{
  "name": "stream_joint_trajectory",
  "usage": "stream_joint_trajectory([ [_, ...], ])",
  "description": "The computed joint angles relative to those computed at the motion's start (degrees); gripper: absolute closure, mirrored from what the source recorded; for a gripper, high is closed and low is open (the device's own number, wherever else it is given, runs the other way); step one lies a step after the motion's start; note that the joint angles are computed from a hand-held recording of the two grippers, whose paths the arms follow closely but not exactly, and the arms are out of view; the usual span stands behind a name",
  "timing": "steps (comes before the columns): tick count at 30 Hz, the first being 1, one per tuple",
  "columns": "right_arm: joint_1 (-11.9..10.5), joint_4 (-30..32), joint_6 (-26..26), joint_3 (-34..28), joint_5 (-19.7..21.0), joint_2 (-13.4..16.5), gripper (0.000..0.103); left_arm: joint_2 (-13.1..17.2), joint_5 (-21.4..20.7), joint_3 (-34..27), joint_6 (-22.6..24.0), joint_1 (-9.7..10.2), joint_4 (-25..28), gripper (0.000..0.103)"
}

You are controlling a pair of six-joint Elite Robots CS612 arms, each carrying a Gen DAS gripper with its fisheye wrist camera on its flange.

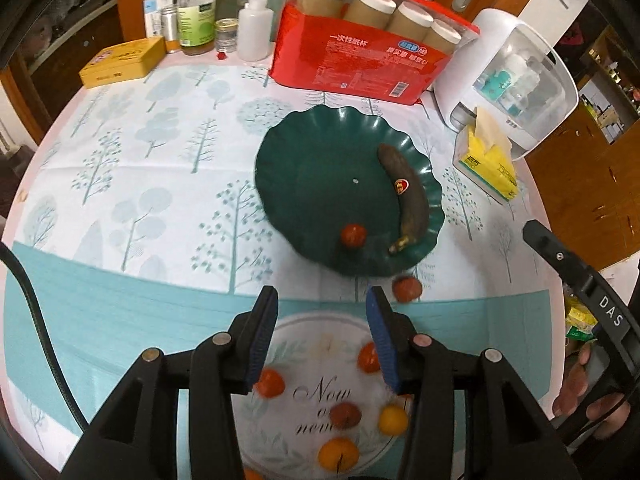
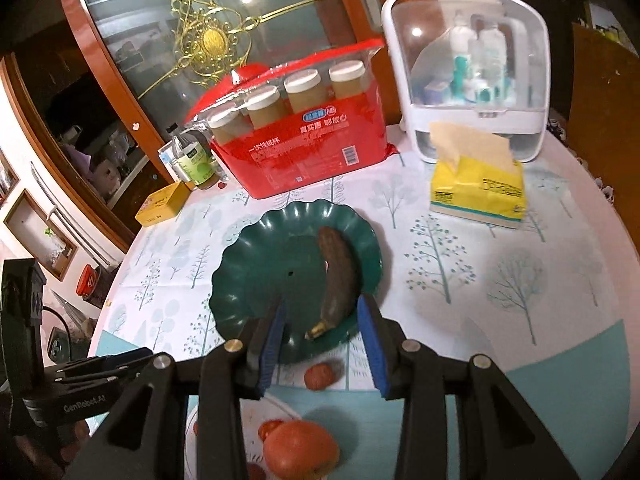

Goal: Organize fruits
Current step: 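Move the left gripper to the tangerine beside the white plate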

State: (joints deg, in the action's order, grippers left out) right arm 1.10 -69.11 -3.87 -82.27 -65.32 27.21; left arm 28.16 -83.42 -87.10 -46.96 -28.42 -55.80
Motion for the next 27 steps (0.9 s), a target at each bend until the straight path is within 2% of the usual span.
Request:
stream_joint_trajectory([
  [8,-0.8,3.0,-0.1,-6.5,-0.8,1.9,0.061,1.4,2.5,-6.2,-0.3,-1.73,4.6,0.059],
  [18,-1.4,7.3,-1.2,-14.5,-0.7,5.2,0.054,3.5,1.7,-12.6,-1.5,-2.95,10.0,0.059],
  [27,-1.5,13.4,-4.0,-19.1,-1.8,7.4,0.047,5.3,0.4,-17.2,-5.7,-3.57,15.4,0.058],
])
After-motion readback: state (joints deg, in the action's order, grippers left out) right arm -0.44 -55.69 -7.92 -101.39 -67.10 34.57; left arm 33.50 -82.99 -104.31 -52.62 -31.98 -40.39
